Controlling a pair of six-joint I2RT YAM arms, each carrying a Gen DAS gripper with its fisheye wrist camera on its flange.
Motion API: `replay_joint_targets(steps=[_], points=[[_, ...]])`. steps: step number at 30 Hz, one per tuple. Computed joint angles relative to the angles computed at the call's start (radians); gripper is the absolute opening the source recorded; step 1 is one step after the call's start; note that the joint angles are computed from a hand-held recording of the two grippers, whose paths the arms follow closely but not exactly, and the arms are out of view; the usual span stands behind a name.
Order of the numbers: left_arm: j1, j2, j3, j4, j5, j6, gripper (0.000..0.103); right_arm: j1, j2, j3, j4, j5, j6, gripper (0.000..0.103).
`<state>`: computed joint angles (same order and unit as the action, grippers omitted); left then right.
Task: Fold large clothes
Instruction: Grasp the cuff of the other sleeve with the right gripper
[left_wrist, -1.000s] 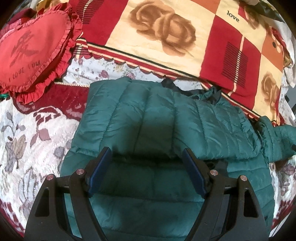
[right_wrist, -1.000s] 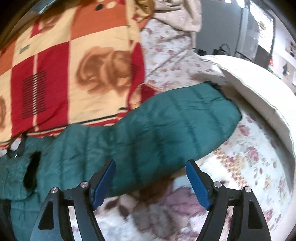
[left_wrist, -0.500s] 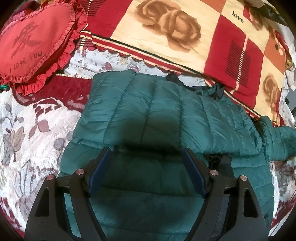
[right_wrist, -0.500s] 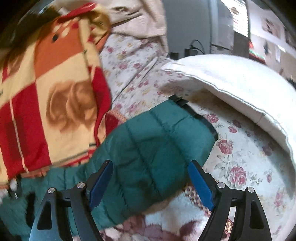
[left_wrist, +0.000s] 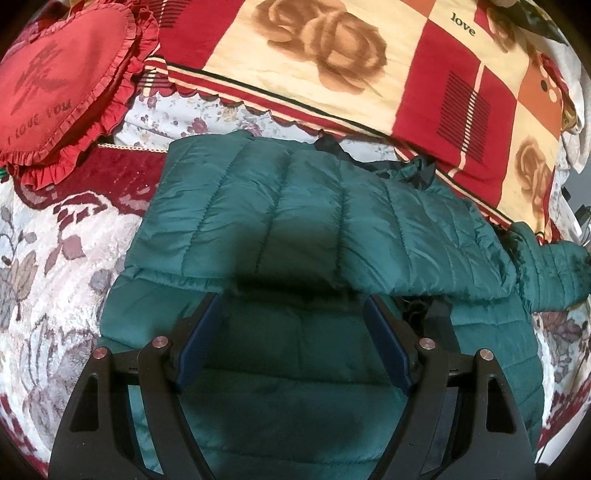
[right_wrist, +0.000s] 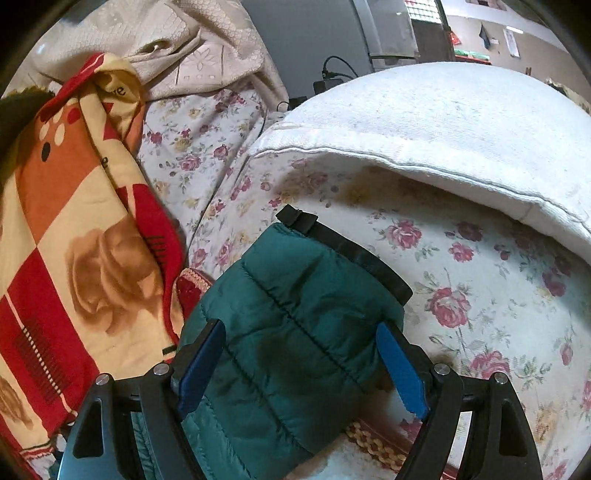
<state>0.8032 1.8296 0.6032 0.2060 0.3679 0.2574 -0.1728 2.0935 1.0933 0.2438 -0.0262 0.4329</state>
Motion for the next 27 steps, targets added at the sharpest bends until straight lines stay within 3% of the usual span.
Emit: replay_joint_targets(steps=[5,9,13,15,16,17,20,23,27], points=[[0.017,0.005,0.008,-0.009,0.013,0.008,0.079,-0.004,-0.044,-0.065,0.063,0.015,0.036,0.081],[0.025,0.012,0.021,-0.026,0.023,-0.001,0.079,-0.010,-0.025,-0.020,-0.003,0.065,0.051,0.081],[0.025,0.004,0.017,-0.031,0.028,0.000,0.079,-0.034,0.036,0.046,-0.041,0.011,0.078,0.082],[0.022,-0.002,0.012,-0.033,0.022,0.010,0.079,-0.023,0.050,0.055,-0.019,0.032,0.057,0.081],[0.022,-0.006,0.008,-0.033,0.021,0.013,0.079,-0.019,0.056,0.063,-0.021,0.038,0.046,0.073],[0.023,-0.010,0.006,-0.034,0.021,0.015,0.079,-0.013,0.065,0.073,-0.028,0.055,0.032,0.054],[0.031,-0.015,0.006,-0.041,0.027,0.019,0.079,-0.022,0.071,0.076,-0.031,0.035,0.009,0.025],[0.044,-0.025,0.006,-0.045,0.039,0.020,0.079,-0.051,0.044,0.043,-0.012,-0.075,-0.002,0.015],[0.067,-0.052,0.007,-0.071,0.065,0.028,0.079,-0.068,-0.053,-0.057,0.070,-0.190,-0.028,0.012]])
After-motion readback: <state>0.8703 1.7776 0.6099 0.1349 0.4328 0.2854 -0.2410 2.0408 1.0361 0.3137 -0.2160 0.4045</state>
